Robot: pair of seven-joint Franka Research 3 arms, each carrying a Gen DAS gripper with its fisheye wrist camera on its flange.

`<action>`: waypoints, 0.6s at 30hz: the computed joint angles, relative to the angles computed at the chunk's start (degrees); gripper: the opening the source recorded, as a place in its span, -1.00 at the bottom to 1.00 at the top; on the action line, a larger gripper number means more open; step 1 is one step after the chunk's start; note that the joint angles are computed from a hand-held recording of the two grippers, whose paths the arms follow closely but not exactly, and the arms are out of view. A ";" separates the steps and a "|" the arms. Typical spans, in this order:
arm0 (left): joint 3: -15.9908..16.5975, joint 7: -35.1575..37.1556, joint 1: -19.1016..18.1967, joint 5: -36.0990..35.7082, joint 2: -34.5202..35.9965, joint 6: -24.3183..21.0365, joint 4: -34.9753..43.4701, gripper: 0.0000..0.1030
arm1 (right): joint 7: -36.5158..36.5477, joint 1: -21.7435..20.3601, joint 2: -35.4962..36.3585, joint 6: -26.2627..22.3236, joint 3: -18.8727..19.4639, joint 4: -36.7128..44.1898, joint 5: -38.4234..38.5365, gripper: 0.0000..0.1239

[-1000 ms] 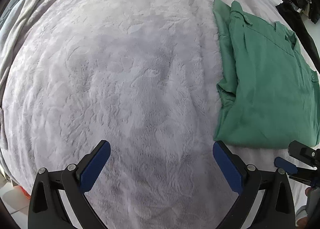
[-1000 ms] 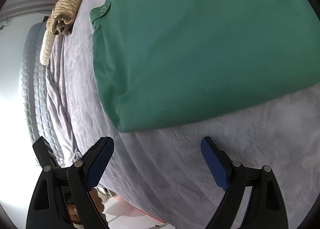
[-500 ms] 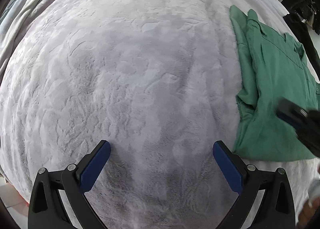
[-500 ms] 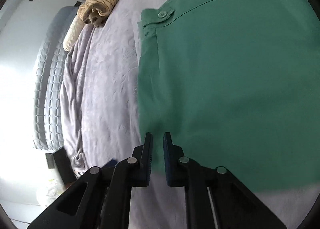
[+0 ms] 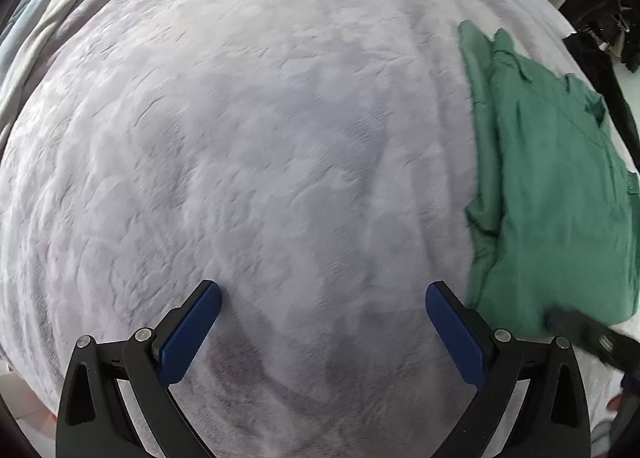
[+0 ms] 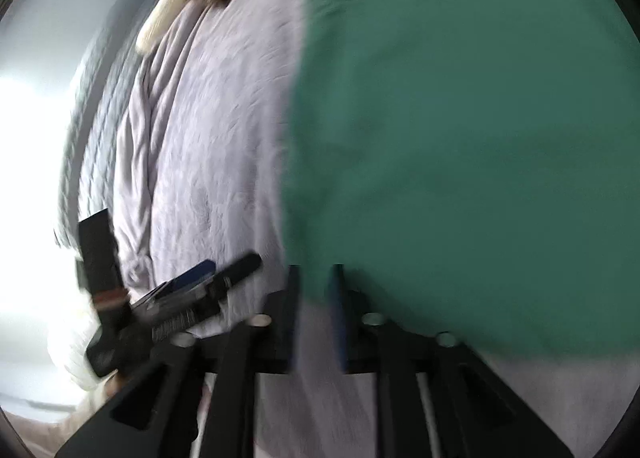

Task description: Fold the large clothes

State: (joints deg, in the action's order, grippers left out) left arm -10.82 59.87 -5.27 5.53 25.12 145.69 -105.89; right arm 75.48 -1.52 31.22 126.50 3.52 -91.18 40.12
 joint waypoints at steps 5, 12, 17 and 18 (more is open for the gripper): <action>-3.64 5.89 3.23 -6.58 2.80 2.42 2.96 0.99 | 1.51 -3.68 -5.69 3.69 -0.53 -11.18 10.74 0.12; -8.60 13.85 6.86 -17.11 4.39 4.54 4.40 0.99 | -3.46 -5.10 -2.64 13.00 2.52 -11.25 28.88 0.11; -15.43 25.12 12.89 -31.11 10.01 0.47 11.27 0.99 | -5.02 -7.47 -0.25 9.36 4.10 -7.92 34.01 -0.87; -16.62 27.07 13.54 -33.96 10.87 -0.25 12.26 0.99 | -6.86 -8.06 -0.74 8.58 4.51 -8.01 35.79 -0.87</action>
